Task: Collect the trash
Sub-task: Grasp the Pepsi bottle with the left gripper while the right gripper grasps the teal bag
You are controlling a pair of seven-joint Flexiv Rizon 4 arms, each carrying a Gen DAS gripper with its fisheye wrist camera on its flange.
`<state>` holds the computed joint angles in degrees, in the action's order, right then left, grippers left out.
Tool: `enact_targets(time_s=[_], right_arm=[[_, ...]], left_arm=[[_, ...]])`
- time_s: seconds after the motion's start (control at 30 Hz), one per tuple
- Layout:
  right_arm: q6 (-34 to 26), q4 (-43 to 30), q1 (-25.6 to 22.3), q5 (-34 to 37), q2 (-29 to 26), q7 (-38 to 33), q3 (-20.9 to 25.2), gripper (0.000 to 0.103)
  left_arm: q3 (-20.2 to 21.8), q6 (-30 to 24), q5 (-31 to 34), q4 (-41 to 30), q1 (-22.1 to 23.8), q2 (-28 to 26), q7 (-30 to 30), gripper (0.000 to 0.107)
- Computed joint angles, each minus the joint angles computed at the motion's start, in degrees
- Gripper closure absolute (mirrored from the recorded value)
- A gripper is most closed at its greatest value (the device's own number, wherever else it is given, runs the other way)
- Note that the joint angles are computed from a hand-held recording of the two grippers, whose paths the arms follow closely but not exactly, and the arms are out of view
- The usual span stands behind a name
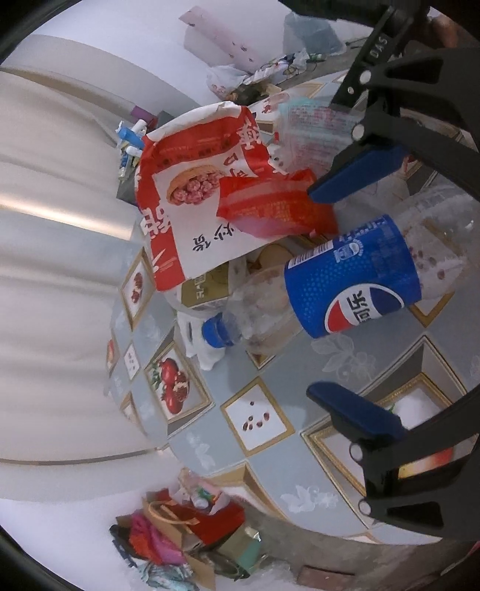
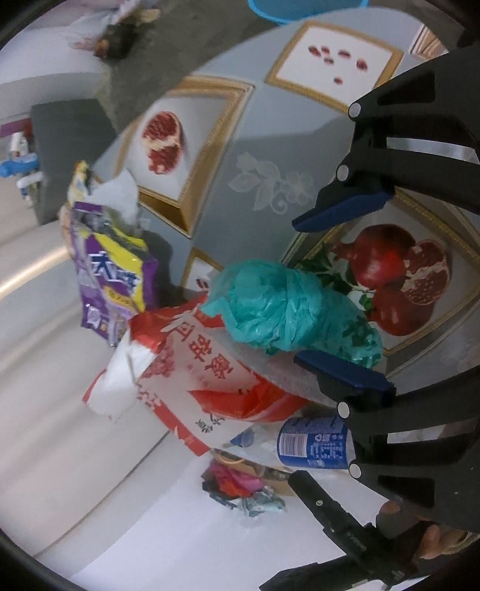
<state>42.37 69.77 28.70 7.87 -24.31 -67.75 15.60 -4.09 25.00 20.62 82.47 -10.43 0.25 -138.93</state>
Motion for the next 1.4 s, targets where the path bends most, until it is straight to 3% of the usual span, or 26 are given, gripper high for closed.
enact_targets(time_s=[0.3,0.6,0.93,1.4], right_arm=[[-3.9,-4.5,-2.1,7.4,-2.3,-2.4,2.1,0.047],[-7.6,-8.3,-4.1,14.6,-4.0,-2.5,3.0,0.054],[-6.9,-6.6,-5.2,16.2,-2.2,-3.3,2.2,0.060],[-2.3,-1.5,-5.3,11.4,3.4,-4.1,0.3,0.061]], left_arm=[[1.4,2.7,-8.3,3.2,1.2,0.1,0.4,0.035],[2.3,7.2,-16.9,8.0,2.7,0.8,0.3,0.045],[1.7,9.1,-15.5,9.1,3.0,1.8,-1.6,0.047],[0.6,10.3,-11.3,10.0,3.2,4.9,-4.4,0.049]])
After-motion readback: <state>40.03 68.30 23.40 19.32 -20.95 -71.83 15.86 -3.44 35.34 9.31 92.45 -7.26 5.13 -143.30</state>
